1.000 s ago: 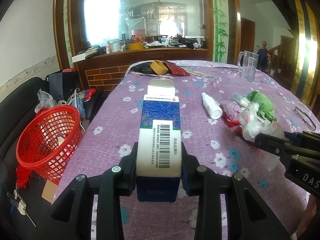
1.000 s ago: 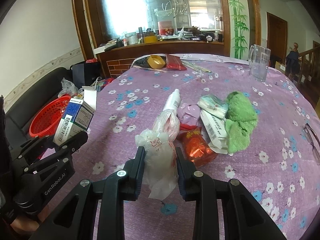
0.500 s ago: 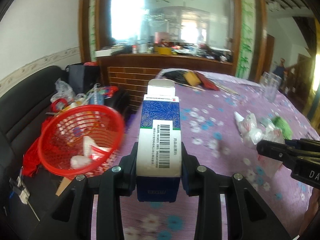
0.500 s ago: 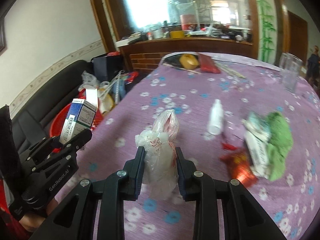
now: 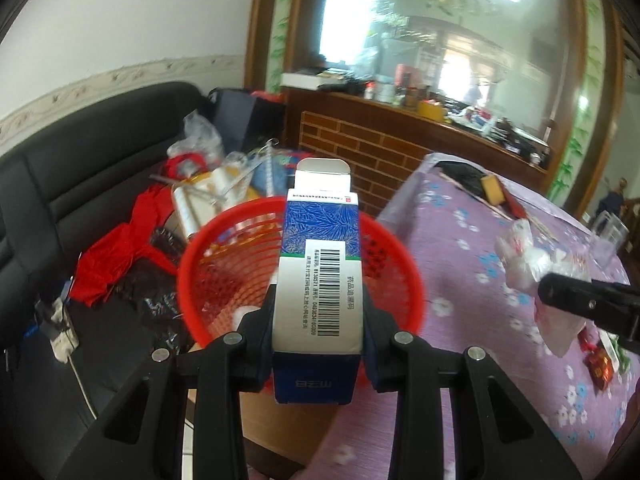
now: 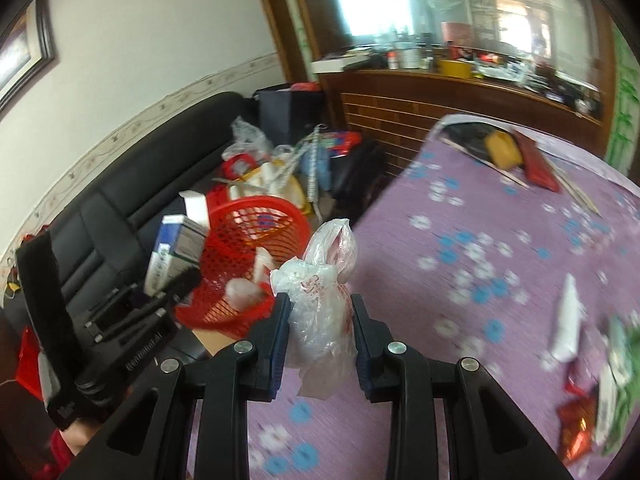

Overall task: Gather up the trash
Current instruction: 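Open the left gripper over the red basket while the right releases the plastic bag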

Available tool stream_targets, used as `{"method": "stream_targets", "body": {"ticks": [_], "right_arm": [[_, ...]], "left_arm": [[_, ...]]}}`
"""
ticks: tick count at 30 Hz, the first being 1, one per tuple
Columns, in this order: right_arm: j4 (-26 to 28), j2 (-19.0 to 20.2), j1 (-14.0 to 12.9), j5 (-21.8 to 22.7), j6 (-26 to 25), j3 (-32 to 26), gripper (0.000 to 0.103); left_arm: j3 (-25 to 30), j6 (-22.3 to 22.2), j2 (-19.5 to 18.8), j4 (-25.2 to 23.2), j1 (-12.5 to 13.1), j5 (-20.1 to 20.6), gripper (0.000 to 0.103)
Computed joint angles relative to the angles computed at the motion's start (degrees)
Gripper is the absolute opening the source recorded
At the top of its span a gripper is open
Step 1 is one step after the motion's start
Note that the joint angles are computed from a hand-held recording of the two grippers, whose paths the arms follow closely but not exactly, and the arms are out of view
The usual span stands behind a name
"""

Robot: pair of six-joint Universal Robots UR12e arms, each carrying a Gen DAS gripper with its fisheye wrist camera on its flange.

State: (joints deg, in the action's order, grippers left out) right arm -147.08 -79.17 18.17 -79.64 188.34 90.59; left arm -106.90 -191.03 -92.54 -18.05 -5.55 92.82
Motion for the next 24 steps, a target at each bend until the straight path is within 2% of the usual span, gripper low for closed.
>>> {"method": "stream_targets", "body": {"ticks": [3, 9, 11, 13, 17, 20, 22, 24], "right_arm": [[1.38, 2.68, 0.65, 1.3, -0.27, -3.35, 0.033], [4.49, 8.06, 1.55, 3.94, -0.25, -10.18, 0.033], [4.73, 9.64, 1.8, 4.33, 0.02, -12.07, 0.038], [4.94, 10.21, 1.75, 4.63, 0.42, -12.78, 0.052], [1.82, 8.77, 0.69, 5.82, 1.34, -10.55, 0.059], [-1.02, 6.52, -0.19, 5.28, 2.3, -7.49, 0.069], [-2.54, 4.6, -0.38, 1.98, 2.12, -5.16, 0.081], [-5.34, 2.77, -0.37, -2.56, 1.85, -2.58, 0.088]], "left_arm": [[0.44, -0.85, -0.52, -1.16, 1.34, -0.92, 0.034], [1.45, -1.62, -1.61, -1.53, 2.45, -0.43, 0.035], [1.64, -2.17, -1.68, -1.7, 2.94, -1.01, 0.045], [1.68, -2.25, -1.65, -1.43, 3.07, -0.98, 0.053], [1.27, -1.15, -1.26, -0.15, 2.37, -0.33, 0.058], [1.19, 0.17, -1.0, 0.41, 1.46, -1.16, 0.059], [1.24, 1.58, -0.87, 0.89, 0.35, -1.68, 0.061], [1.37, 3.23, -0.89, 1.43, -1.1, -1.57, 0.062]]}}
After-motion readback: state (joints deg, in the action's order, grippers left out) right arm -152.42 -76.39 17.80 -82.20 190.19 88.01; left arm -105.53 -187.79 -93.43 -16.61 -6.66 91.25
